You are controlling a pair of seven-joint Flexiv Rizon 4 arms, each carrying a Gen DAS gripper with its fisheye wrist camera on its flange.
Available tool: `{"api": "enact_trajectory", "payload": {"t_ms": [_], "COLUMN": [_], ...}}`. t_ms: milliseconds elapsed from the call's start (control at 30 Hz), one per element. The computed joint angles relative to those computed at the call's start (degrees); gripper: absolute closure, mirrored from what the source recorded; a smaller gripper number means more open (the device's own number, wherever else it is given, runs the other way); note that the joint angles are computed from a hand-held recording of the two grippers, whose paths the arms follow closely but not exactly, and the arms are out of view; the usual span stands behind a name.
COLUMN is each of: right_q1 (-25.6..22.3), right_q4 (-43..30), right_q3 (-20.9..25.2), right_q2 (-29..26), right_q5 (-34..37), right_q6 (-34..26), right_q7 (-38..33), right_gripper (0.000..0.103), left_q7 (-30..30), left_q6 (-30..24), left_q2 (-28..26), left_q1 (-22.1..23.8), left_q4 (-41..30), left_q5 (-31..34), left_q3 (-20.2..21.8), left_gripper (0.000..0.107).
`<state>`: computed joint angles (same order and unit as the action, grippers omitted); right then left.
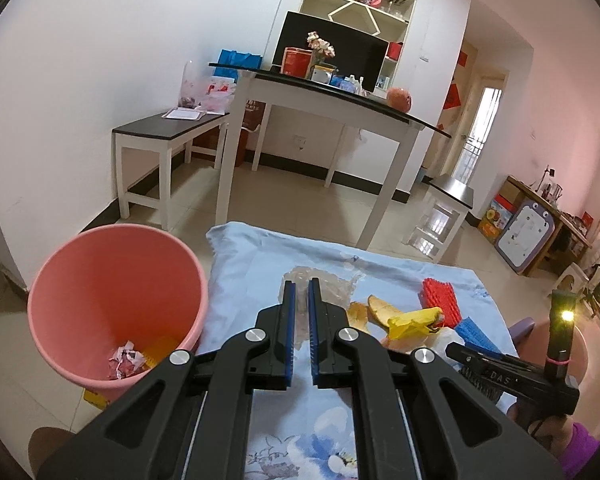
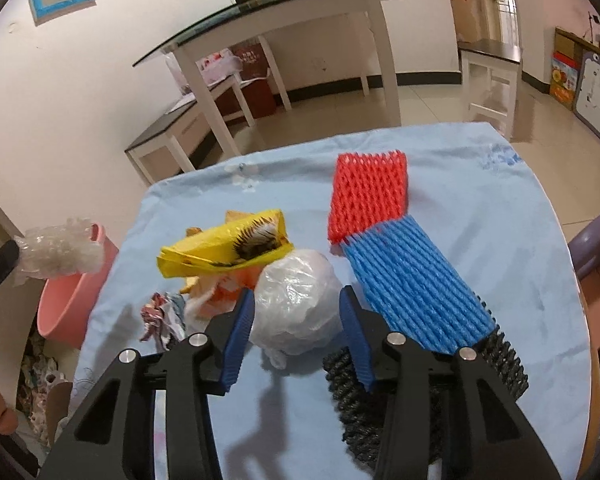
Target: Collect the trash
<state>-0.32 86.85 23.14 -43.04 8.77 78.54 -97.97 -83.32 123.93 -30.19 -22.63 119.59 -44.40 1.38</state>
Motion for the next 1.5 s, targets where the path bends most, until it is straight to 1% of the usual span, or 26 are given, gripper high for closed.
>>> {"api": "enact_trajectory", "payload": {"t_ms": [33, 67, 167, 233, 400, 500, 533, 600, 733, 767, 967, 1033, 1167, 1300, 1400, 1500], "right_q1": [-0.1, -0.4, -0.7, -1.0, -2.6, -4.3, -5.5, -7.3, -8.3, -8.2, -5.5, -3.9, 0.9, 6.1, 10.0, 13.0], "right_q4": [-0.1, -0.2, 0.4, 1.0, 2.7, 3.2, 3.0, 2.4, 0.3, -0.2, -4.9, -5.9, -7.9, -9.4, -10.7, -11.4], "right_q3": [0.0, 0.3, 0.6, 0.9, 3.1, 5.8, 7.7, 11.0, 15.1, 15.6, 18.3, 18.2, 16.4, 13.6, 11.1, 9.0], "right_q2": [-0.1, -0.1, 0.3, 1.0, 2.9, 3.8, 3.9, 3.8, 3.5, 3.5, 2.7, 2.6, 2.3, 1.7, 0.8, 0.4], "right_q5": [0.1, 0.3, 0.9, 1.4, 2.8, 3.5, 3.9, 4.8, 6.7, 7.3, 10.7, 11.4, 12.0, 12.7, 13.4, 14.3], "right_q6": [-0.6, -0.9, -0.6, -0.3, 2.6, 4.3, 4.4, 4.0, 2.0, 1.4, -4.2, -5.5, -7.1, -8.2, -9.7, -10.9], "right_q7": [0.2, 0.1, -0.4, -0.8, -3.1, -5.1, -6.3, -8.6, -12.9, -13.9, -18.9, -20.5, -22.8, -23.9, -23.6, -22.6], "right_gripper": [0.078, 0.081, 0.09, 0.092, 0.093, 0.093, 0.093, 0.093, 0.093, 0.093, 0.093, 0.093, 0.093, 0.093, 0.093, 0.093], "left_q7": [-0.5, -0.8, -1.9, -2.0, -4.6, -5.0, -5.1, -5.2, -4.9, -4.5, -3.5, -3.3, -3.8, -5.3, -4.9, -4.0], "left_q6": [0.1, 0.1, 0.1, 0.1, 1.8, 2.9, 3.2, 3.9, 5.8, 6.5, 10.1, 11.0, 12.7, 13.3, 13.7, 13.5], "left_q2": [0.1, 0.2, 0.3, 0.2, 0.6, 0.8, 1.0, 1.1, 1.8, 2.0, 3.6, 4.2, 5.0, 5.5, 5.1, 4.4], "left_q1": [0.4, 0.7, 1.4, 1.3, 2.6, 2.5, 2.5, 2.4, 2.3, 2.0, 2.5, 2.8, 3.8, 5.4, 5.7, 6.1], "left_q4": [0.4, 0.6, 1.0, 0.9, 2.2, 2.8, 3.1, 3.5, 4.8, 5.3, 8.3, 9.4, 11.9, 14.1, 15.0, 15.2], "left_q5": [0.6, 1.0, 2.3, 2.3, 4.6, 4.4, 4.2, 3.6, 2.2, 1.4, -2.1, -3.7, -5.4, -5.4, -6.6, -7.1], "left_q3": [-0.2, -0.3, -0.5, -0.3, -0.6, -0.4, -0.3, -0.3, -0.1, 0.1, -0.2, -0.4, -0.7, -0.9, -0.7, -0.6], "left_gripper": [0.101, 0.101, 0.101, 0.101, 0.101, 0.101, 0.101, 0.101, 0.101, 0.101, 0.101, 0.101, 0.101, 0.101, 0.101, 0.101]}}
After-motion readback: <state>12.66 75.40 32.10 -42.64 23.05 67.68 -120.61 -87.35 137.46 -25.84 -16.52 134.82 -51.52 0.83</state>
